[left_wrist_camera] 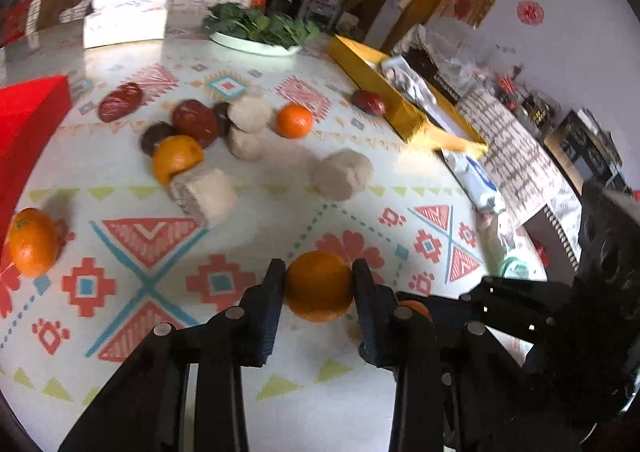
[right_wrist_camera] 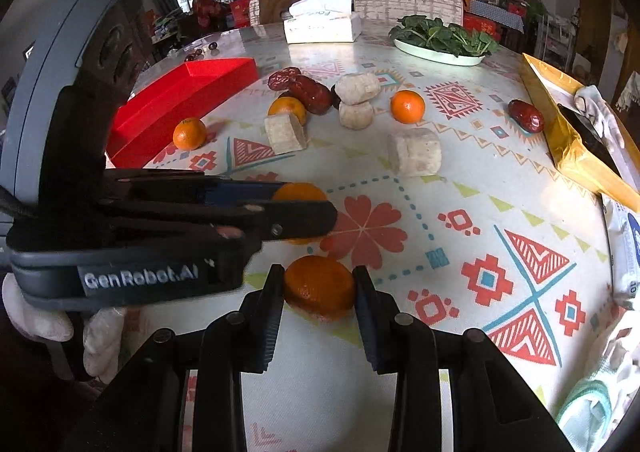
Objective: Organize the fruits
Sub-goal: 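Grasp an orange with the left gripper while the right gripper grasps another orange, then carry both oranges over the red box and open both grippers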
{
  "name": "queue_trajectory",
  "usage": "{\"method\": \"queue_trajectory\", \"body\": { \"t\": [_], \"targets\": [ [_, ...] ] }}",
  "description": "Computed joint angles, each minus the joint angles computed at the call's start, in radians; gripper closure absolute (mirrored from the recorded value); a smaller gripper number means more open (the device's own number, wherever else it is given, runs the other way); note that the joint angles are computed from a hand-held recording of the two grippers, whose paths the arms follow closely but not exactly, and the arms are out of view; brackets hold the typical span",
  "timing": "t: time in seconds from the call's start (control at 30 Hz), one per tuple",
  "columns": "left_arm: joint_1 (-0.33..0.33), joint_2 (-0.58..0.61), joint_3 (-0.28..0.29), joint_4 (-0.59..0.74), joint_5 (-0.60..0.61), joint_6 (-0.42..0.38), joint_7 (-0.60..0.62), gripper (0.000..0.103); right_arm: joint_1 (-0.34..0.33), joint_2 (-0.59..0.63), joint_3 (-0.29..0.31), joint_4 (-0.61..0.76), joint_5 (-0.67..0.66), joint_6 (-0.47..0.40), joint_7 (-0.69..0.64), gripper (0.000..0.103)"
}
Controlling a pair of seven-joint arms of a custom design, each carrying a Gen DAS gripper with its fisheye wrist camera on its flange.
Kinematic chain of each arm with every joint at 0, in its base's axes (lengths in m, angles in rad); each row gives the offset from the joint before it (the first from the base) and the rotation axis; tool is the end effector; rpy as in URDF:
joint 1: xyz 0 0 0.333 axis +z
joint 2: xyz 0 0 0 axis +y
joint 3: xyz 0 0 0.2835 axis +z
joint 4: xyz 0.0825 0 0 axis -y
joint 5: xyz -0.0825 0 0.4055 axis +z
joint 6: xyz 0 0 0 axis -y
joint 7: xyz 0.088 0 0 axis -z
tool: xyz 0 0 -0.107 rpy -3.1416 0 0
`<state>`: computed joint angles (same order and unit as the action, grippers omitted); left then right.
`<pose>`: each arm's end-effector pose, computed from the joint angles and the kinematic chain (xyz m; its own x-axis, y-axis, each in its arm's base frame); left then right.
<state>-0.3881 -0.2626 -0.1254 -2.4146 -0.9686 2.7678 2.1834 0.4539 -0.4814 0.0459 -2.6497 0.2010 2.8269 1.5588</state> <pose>0.4645 -0.2222 0.4226 -0.4221 -0.8156 0.3957 -0.7908 0.1179 -0.6006 0.4070 0.2104 0.4309 0.3770 -0.9160 -0.1370 -0.7664 -0.2255 -0.6014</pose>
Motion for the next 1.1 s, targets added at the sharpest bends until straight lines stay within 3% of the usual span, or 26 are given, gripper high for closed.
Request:
{"method": "queue_trajectory", "body": {
  "t": [0.2, 0.4, 0.57, 0.67, 0.77, 1.03, 1.1],
  "targets": [
    [0.012, -0.105, 0.059, -0.062, -0.110, 0.057, 0.044, 0.070, 0.003, -0.024, 0.004, -0.006, 0.005, 0.005, 0.018, 0.066],
    [0.072, -0.219, 0.123, -0.149, -0.053, 0.167, -0.060, 0.070, 0.085, 0.032, -0.042, 0.100, 0.091, -0.005, -0.048, 0.066],
    [0.156, -0.257, 0.166, -0.204, 0.058, 0.238, -0.204, 0.070, 0.211, 0.206, -0.087, 0.315, 0.302, -0.053, -0.237, 0.066],
    [0.254, -0.234, 0.143, -0.211, 0.166, 0.245, -0.319, 0.070, 0.206, 0.331, -0.040, 0.461, 0.324, -0.075, -0.263, 0.066],
    [0.276, -0.205, 0.170, -0.205, 0.221, 0.248, -0.372, 0.070, 0.191, 0.456, 0.005, 0.615, 0.354, -0.112, -0.299, 0.066],
    [0.168, -0.137, 0.344, -0.167, 0.213, 0.249, -0.322, 0.070, 0.154, 0.750, 0.103, 0.951, 0.166, -0.205, -0.156, 0.066],
    [0.158, -0.139, 0.360, -0.167, 0.186, 0.244, -0.292, 0.070, 0.152, 0.802, 0.116, 1.011, 0.110, -0.223, -0.117, 0.066]
  ]
}}
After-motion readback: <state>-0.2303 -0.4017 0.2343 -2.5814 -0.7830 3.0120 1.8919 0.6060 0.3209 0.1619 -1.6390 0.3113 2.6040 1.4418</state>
